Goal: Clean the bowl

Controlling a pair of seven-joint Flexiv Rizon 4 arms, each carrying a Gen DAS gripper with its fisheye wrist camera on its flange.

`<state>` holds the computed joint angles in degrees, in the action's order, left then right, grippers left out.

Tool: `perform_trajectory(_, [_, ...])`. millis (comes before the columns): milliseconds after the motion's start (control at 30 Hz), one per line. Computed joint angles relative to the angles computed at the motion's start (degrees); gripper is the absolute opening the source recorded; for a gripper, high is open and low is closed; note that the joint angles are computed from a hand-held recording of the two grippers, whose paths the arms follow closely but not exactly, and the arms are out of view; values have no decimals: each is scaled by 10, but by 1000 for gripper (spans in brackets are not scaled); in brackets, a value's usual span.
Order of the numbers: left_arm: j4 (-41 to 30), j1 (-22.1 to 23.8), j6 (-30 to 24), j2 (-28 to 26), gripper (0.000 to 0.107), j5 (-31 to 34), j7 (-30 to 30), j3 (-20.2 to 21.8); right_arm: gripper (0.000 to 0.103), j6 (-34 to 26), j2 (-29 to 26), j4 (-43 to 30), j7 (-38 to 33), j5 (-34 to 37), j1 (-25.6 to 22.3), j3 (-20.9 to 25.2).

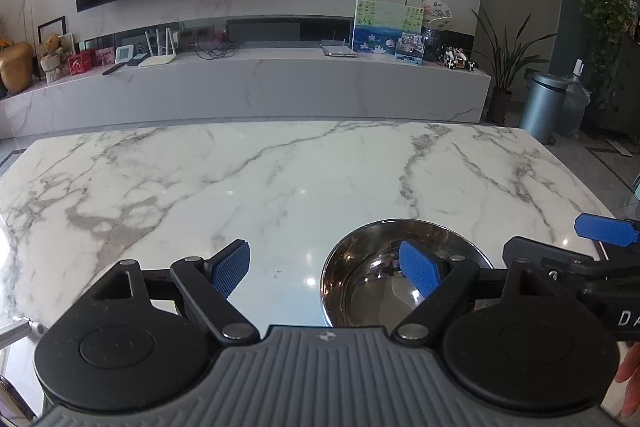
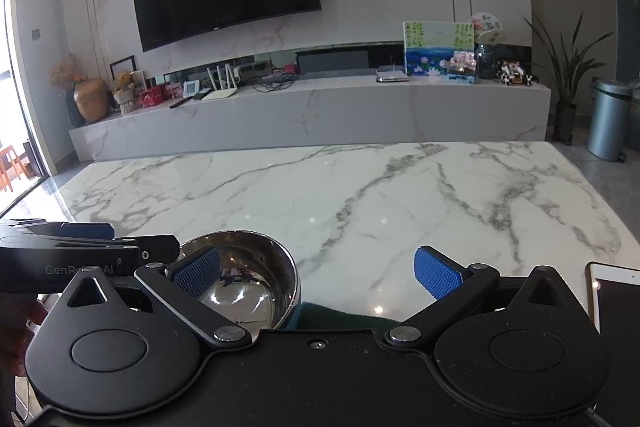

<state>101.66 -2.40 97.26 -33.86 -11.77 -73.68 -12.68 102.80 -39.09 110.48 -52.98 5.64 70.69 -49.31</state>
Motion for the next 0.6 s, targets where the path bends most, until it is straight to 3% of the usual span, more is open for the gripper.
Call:
perform_trajectory(167, [-13, -36, -26, 1, 82, -6, -10, 44, 103, -10, 5, 1, 2, -11, 2, 2])
perform_trajectory(333, [-14, -44, -78, 15, 82, -12, -12, 58, 103, -18, 11, 8, 4, -19, 12, -6])
perform_trajectory(600, [-17, -83, -121, 29, 82, 13, -35, 118, 103, -35, 27, 16, 12, -44, 23, -13])
